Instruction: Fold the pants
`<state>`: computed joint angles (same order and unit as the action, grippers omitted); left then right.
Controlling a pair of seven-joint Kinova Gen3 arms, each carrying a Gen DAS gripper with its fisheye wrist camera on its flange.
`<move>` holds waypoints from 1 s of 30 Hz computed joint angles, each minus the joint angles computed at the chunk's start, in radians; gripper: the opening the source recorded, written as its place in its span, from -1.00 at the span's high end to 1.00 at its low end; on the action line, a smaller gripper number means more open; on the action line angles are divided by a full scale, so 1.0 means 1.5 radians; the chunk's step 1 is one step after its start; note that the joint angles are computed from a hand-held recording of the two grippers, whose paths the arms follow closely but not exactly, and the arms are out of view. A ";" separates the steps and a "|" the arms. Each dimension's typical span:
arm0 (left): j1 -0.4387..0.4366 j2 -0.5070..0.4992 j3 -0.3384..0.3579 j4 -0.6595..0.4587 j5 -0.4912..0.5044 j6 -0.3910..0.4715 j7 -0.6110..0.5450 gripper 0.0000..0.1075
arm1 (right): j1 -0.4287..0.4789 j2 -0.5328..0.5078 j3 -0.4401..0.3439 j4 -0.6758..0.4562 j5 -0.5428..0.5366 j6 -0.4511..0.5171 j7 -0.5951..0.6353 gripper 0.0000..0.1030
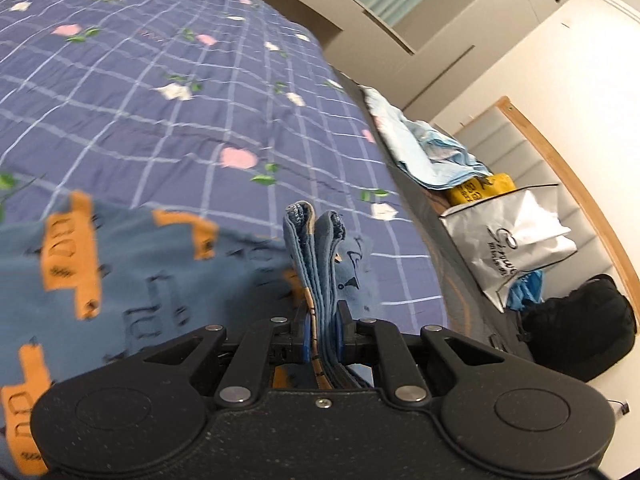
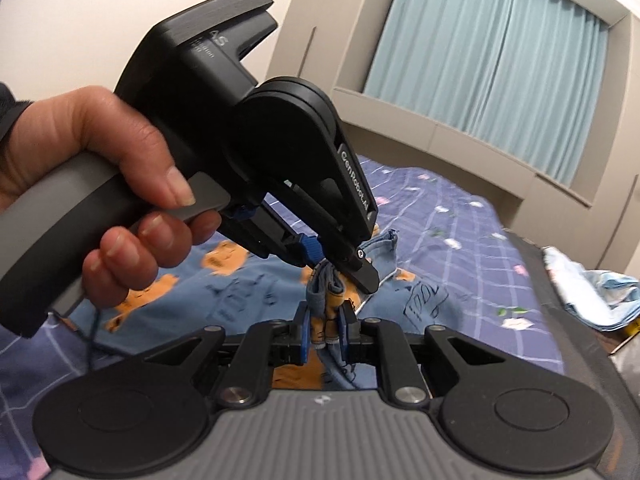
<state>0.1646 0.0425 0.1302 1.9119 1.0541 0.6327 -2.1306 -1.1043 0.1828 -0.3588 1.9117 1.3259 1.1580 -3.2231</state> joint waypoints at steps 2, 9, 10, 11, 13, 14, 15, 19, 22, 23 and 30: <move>-0.001 -0.004 -0.002 0.019 0.006 -0.010 -0.011 0.78 | 0.006 0.004 0.001 -0.001 -0.004 -0.023 0.001 0.70; -0.005 0.003 -0.004 0.054 0.031 -0.033 -0.047 0.77 | 0.032 0.007 0.018 0.010 -0.014 -0.089 -0.006 0.69; -0.006 0.005 -0.003 0.058 0.036 -0.034 -0.052 0.77 | 0.034 0.008 0.019 0.010 -0.016 -0.094 -0.007 0.70; -0.007 0.006 -0.003 0.061 0.040 -0.035 -0.056 0.77 | 0.039 0.008 0.021 0.011 -0.018 -0.101 -0.005 0.70; -0.008 0.007 -0.003 0.065 0.046 -0.035 -0.059 0.78 | 0.042 0.009 0.022 0.008 -0.023 -0.107 0.000 0.70; -0.009 0.007 -0.003 0.066 0.048 -0.035 -0.061 0.78 | 0.040 0.010 0.021 0.007 -0.024 -0.105 -0.003 0.70; -0.009 0.007 -0.003 0.066 0.050 -0.035 -0.062 0.78 | 0.035 0.011 0.020 0.003 -0.028 -0.099 -0.003 0.70; -0.009 0.003 -0.003 0.065 0.054 -0.036 -0.064 0.78 | 0.022 0.006 0.015 0.004 -0.029 -0.079 -0.013 0.70; -0.010 -0.008 -0.005 0.065 0.064 -0.033 -0.072 0.79 | 0.005 0.008 0.009 -0.006 -0.031 -0.052 -0.018 0.70; -0.010 -0.014 -0.008 0.067 0.069 -0.032 -0.077 0.79 | 0.004 0.006 0.009 -0.007 -0.029 -0.050 -0.021 0.70; -0.023 -0.057 -0.041 0.081 0.079 -0.007 -0.098 0.79 | 0.013 -0.015 0.003 -0.014 -0.018 -0.084 -0.041 0.70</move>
<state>0.1300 -0.0437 0.0692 2.0332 1.1732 0.6228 -2.2782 -1.0844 0.1602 -0.3538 1.8904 1.2984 1.0327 -3.2851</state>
